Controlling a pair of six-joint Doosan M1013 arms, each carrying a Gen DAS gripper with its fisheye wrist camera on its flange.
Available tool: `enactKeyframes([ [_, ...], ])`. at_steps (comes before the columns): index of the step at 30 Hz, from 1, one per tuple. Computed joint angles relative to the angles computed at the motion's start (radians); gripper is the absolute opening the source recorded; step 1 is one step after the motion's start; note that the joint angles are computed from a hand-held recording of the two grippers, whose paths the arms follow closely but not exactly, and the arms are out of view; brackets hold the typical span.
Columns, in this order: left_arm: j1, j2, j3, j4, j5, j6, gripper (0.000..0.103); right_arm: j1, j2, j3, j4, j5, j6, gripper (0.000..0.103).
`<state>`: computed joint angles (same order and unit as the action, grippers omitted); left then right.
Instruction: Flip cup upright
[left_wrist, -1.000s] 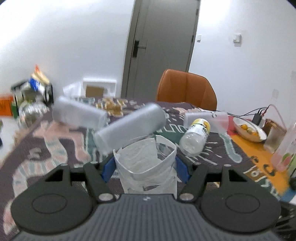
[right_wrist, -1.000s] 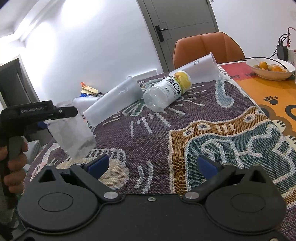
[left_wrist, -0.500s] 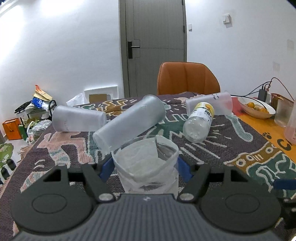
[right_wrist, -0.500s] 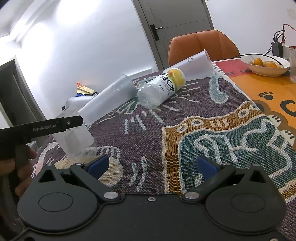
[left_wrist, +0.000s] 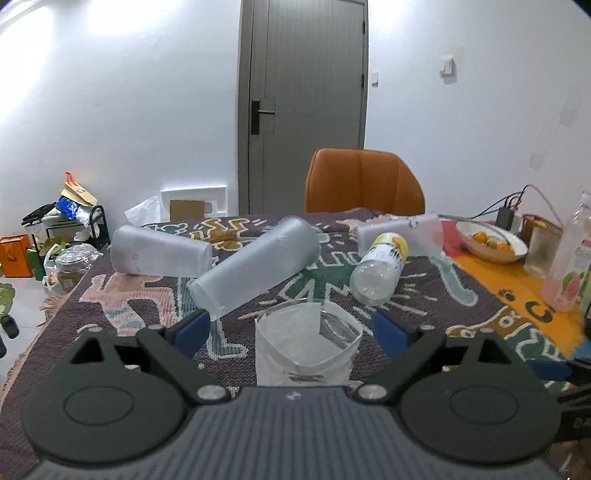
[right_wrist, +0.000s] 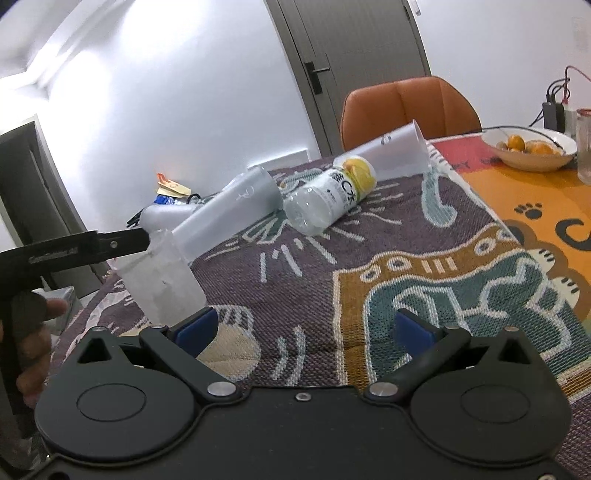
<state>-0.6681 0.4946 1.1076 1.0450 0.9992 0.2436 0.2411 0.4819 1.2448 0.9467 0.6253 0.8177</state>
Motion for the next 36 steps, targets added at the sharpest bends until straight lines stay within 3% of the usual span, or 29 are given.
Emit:
enactKeyframes([
  [7,-0.016,-0.059,0.082,0.054,-0.028,-0.087,0.097,0.018,-0.024,0.012,-0.039,-0.036,-0.006,0.103],
  [13,-0.037,-0.094,0.134,0.095,0.018,-0.120,0.097,0.038,-0.046,0.029,-0.060,-0.068,-0.035,0.103],
  [18,-0.046,-0.130,0.185,0.114,0.011,-0.165,0.097,0.048,-0.061,0.036,-0.077,-0.072,-0.046,0.103],
  [29,-0.059,-0.183,0.257,0.102,-0.007,-0.225,0.099,0.051,-0.099,0.074,-0.073,-0.077,-0.087,0.103],
  [36,-0.069,-0.196,0.278,0.085,0.025,-0.230,0.102,0.046,-0.113,0.097,-0.027,-0.072,-0.140,0.103],
])
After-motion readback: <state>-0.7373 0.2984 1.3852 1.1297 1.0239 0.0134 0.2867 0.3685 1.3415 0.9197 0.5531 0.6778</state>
